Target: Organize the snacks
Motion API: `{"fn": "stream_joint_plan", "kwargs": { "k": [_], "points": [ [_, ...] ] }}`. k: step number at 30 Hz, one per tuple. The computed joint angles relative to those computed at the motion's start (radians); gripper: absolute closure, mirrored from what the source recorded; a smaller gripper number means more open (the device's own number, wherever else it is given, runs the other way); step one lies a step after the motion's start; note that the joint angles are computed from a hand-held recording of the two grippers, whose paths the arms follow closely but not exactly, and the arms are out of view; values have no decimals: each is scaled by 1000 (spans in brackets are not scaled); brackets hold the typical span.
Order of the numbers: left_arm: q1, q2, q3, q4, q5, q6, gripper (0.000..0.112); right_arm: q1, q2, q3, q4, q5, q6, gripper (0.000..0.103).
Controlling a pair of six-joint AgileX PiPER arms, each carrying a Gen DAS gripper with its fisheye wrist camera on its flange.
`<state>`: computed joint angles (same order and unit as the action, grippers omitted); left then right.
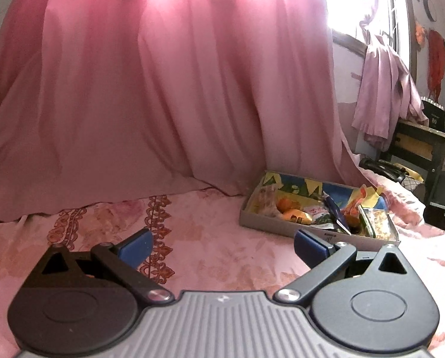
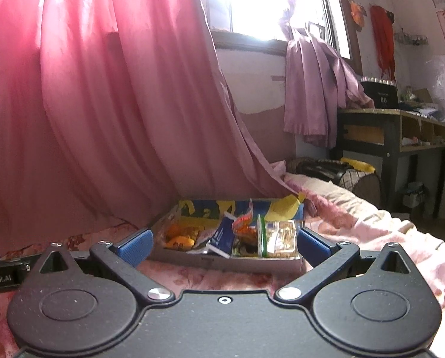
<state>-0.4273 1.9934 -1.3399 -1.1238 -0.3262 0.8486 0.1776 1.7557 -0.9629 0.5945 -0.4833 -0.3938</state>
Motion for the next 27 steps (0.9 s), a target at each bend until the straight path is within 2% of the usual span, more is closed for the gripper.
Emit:
{"fn": "stream_joint_plan", "kwargs": {
  "k": [7, 17, 27],
  "points": [
    [-5, -15, 29, 68, 11, -40, 10, 33, -18, 38, 90, 14, -50, 1],
    [-11, -23, 41, 48, 28, -4, 10, 56, -15, 34, 258, 33, -199, 1],
    [-21, -19, 38, -30, 31, 78, 10, 66, -8, 32, 299, 40, -237, 1]
  ]
}}
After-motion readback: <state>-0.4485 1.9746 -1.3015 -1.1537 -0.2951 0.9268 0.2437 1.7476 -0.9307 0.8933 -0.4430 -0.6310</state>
